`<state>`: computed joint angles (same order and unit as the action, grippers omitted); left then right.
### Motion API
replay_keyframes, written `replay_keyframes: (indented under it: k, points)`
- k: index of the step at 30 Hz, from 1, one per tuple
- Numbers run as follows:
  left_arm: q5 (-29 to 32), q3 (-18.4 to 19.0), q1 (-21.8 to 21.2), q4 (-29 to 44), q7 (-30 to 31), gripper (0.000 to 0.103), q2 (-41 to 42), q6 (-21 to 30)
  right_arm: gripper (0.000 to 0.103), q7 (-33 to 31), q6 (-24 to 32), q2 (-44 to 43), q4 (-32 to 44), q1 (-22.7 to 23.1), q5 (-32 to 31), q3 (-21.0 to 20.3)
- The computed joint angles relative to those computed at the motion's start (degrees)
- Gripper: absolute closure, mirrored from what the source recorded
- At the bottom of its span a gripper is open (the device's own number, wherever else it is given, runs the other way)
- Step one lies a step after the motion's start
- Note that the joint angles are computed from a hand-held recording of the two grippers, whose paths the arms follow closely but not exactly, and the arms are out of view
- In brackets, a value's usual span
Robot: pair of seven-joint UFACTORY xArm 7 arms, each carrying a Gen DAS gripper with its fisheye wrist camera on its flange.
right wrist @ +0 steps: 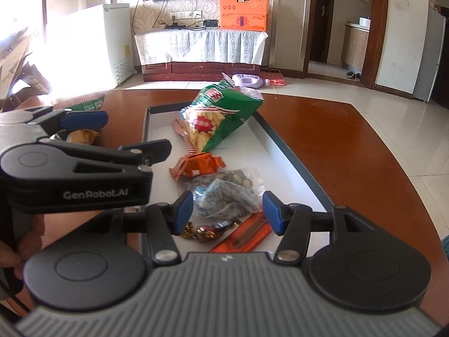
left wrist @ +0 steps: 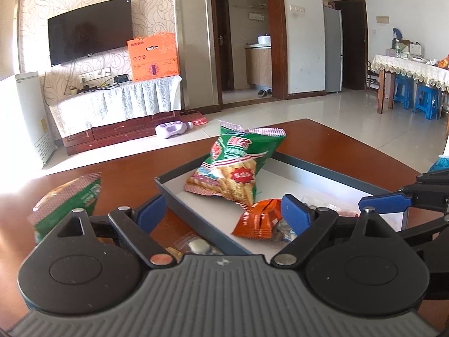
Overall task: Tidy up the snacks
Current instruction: 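Open right tool to drop the brown candy into the box, then close left tool on the clear peanut bag while right tool approaches the beige cake packet, then close right tool on the beige cake packet while left tool lifts the peanut bag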
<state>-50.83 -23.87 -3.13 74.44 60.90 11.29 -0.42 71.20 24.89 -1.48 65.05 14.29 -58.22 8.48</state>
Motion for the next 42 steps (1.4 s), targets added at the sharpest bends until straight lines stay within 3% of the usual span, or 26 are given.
replay_keyframes:
  k: [4,9,11,14,18,22,29,30,31,32,34,42]
  points:
    - [-5.13,-0.3,1.81,-2.16,5.19,0.008,-3.06,-0.03,0.039,1.84,3.17,0.35,1.17,1.22,-3.43,1.03]
    - [-6.37,5.43,0.7,-4.9,4.31,0.008,-6.36,2.02,0.037,5.91,4.22,0.52,2.24,2.41,-7.79,1.21]
    - [-0.51,9.27,-1.18,-5.73,-1.23,0.008,-6.14,1.32,0.037,8.16,2.68,0.36,2.31,2.5,-9.33,1.08]
    - [12.1,15.33,-3.68,-6.33,-14.38,0.008,-5.03,2.03,0.037,8.84,-0.83,0.82,2.85,2.61,-10.29,0.96]
    - [14.85,15.25,-0.93,-3.74,-20.48,0.008,-2.64,5.55,0.037,2.11,-2.76,3.03,4.74,3.77,-6.69,0.99]
    - [21.94,15.96,-1.19,-1.61,-27.05,0.008,0.02,6.14,0.037,-4.25,-1.76,4.44,6.13,5.44,-3.17,0.5]
    - [39.02,22.19,-5.98,3.92,-44.24,0.009,5.81,9.25,0.037,-6.48,-3.98,4.52,5.7,5.75,-0.4,-0.87]
    - [41.2,23.27,-6.64,4.69,-46.76,0.012,6.51,9.76,0.037,-6.68,-4.58,4.81,5.83,5.7,0.04,-0.99]
    - [41.83,22.98,-6.04,5.67,-48.0,0.031,7.1,11.0,0.037,-6.86,-5.29,5.12,5.99,5.73,0.46,-1.09]
    - [41.14,21.34,-4.29,6.19,-47.76,0.039,7.37,11.74,0.037,-7.23,-5.93,5.51,6.22,5.83,0.9,-1.17]
    - [41.93,20.39,-2.83,5.82,-48.4,0.044,7.07,11.6,0.037,-8.6,-6.89,6.46,6.89,6.28,1.75,-1.31]
    - [44.1,19.97,0.01,2.1,-50.49,0.047,3.35,13.39,0.037,-14.04,-6.16,13.45,13.97,10.69,7.35,-3.09]
